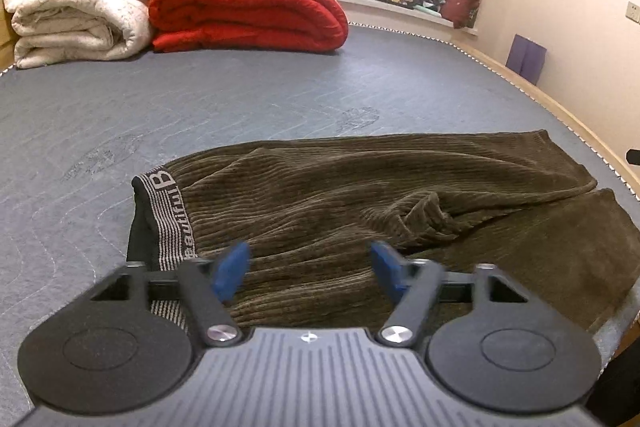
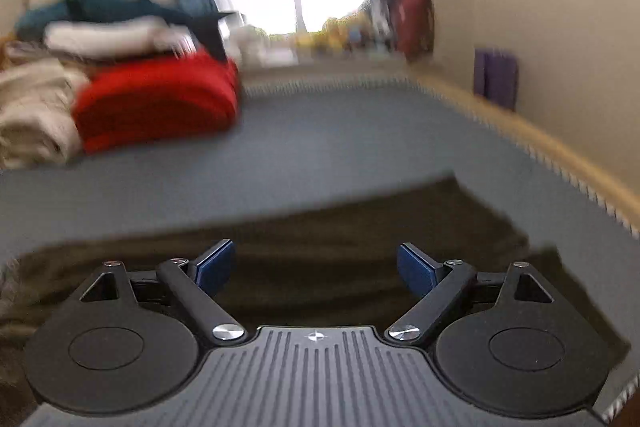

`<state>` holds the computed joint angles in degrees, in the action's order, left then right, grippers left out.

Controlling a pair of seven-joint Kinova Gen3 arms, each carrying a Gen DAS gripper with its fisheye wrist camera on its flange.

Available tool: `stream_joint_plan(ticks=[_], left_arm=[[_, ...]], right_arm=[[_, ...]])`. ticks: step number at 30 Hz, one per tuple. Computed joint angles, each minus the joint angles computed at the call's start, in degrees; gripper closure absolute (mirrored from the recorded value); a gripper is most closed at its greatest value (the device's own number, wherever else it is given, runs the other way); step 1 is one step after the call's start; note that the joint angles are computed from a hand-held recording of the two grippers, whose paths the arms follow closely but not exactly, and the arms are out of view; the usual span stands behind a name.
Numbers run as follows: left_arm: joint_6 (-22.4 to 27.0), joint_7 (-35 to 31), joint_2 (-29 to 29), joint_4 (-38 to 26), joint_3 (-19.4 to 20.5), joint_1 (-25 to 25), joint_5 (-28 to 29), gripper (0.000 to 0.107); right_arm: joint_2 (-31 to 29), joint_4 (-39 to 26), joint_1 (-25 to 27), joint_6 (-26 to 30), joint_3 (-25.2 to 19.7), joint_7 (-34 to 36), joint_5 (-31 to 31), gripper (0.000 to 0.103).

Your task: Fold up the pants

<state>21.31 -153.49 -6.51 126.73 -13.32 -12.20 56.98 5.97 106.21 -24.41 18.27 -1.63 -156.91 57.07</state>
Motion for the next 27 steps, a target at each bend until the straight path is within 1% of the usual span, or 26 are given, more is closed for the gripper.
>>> stream_joint_plan(ticks=[1, 2, 3, 5, 6, 7, 8, 9, 11, 12, 14, 15, 16, 17, 18, 19, 20, 21, 22, 23, 24, 25, 27], left_arm=[[-1.0, 0.6, 0.2, 0.0, 0.4, 0.0, -0.3, 0.062], [-1.1, 1.5, 0.5, -0.4, 0.5, -0.1, -0.8, 0.079], [-0.3, 2.1, 0.7, -0.8, 0.3, -0.3, -0.9, 0.086], [0.2, 4.1, 1.2, -2.0, -2.0, 1.6, -2.1, 0.086], [0.0, 6.4, 1.7, -2.9, -2.2, 2.0, -4.0, 0.086], [-0.1, 8.7, 2.2, -3.9, -1.3, 1.3, -5.8, 0.086], [0.4, 11.0, 3.3, -5.5, -0.3, 0.2, -7.3, 0.086], [1.0, 13.4, 4.3, -7.0, 1.7, -2.0, -8.8, 0.086], [1.8, 18.0, 7.4, -11.0, 3.1, -3.4, -12.1, 0.085], [1.9, 20.4, 9.0, -13.0, 2.6, -2.6, -14.0, 0.084], [2.4, 25.0, 12.6, -17.7, -0.7, 1.1, -17.9, 0.084], [2.6, 27.4, 14.8, -20.4, -1.5, 2.0, -19.5, 0.081], [2.9, 29.7, 16.9, -23.0, -1.1, 1.8, -21.2, 0.078], [4.0, 32.0, 18.7, -25.5, -1.8, 2.5, -23.0, 0.071], [4.4, 34.3, 21.0, -28.2, -3.1, 3.7, -24.5, 0.068], [5.4, 36.7, 23.1, -30.8, -3.7, 4.2, -26.2, 0.067], [6.0, 39.0, 25.5, -33.5, -3.1, 3.8, -27.9, 0.063], [7.0, 41.3, 27.7, -36.1, -2.0, 2.8, -29.6, 0.055], [8.7, 43.7, 29.5, -38.8, -0.4, 1.3, -31.4, 0.049], [9.7, 45.1, 31.2, -41.0, 2.2, -1.1, -32.3, 0.038], [11.2, 45.7, 33.3, -43.6, 4.8, -3.5, -32.7, 0.029], [12.0, 46.8, 34.9, -45.7, 6.4, -4.8, -34.1, 0.027], [14.2, 49.1, 37.9, -49.9, 8.1, -5.5, -38.1, 0.024]], right_arm=[[0.6, -0.7, -0.3, 0.5, 0.1, 0.6, -1.5, 0.014], [1.1, -1.4, 0.5, 0.0, -0.5, 2.0, -3.8, 0.015], [1.5, -1.9, 0.9, -0.7, -0.5, 4.1, -6.2, 0.015], [2.1, -3.1, -0.7, -0.3, 1.3, 8.8, -10.7, 0.017], [2.6, -4.0, -0.6, 0.7, 1.1, 11.1, -12.6, 0.018], [3.2, -5.1, 0.5, 1.5, -0.1, 13.5, -14.4, 0.023], [4.0, -6.0, 2.6, 1.8, -2.4, 15.8, -16.1, 0.027], [4.3, -6.6, 5.3, 2.0, -5.1, 18.1, -17.7, 0.028], [5.1, -7.6, 10.6, 2.3, -10.4, 22.8, -21.2, 0.029], [5.5, -8.5, 13.2, 3.0, -13.0, 25.1, -23.0, 0.029], [6.1, -9.4, 18.5, 3.8, -18.0, 29.8, -27.4, 0.029], [6.7, -10.2, 21.2, 4.3, -20.4, 32.1, -29.7, 0.029], [7.1, -10.9, 23.4, 5.0, -22.4, 34.4, -32.0, 0.030], [7.6, -11.6, 24.7, 5.7, -23.3, 36.8, -34.2, 0.030], [7.9, -12.2, 24.9, 6.1, -23.1, 39.1, -36.3, 0.030], [8.1, -12.7, 24.2, 6.6, -21.9, 41.4, -38.6, 0.030], [8.3, -13.1, 23.3, 7.0, -20.4, 43.7, -40.9, 0.030], [8.3, -13.3, 21.7, 7.2, -18.1, 45.8, -43.3, 0.030], [8.3, -13.5, 19.8, 7.2, -15.5, 47.9, -45.6, 0.030], [8.4, -13.6, 17.9, 7.2, -12.8, 50.1, -47.9, 0.030], [8.3, -13.6, 15.8, 7.2, -10.2, 51.8, -49.9, 0.030], [8.4, -13.7, 14.0, 7.2, -7.7, 53.5, -51.9, 0.030], [8.6, -14.0, 12.5, 7.7, -5.6, 55.3, -53.7, 0.030]])
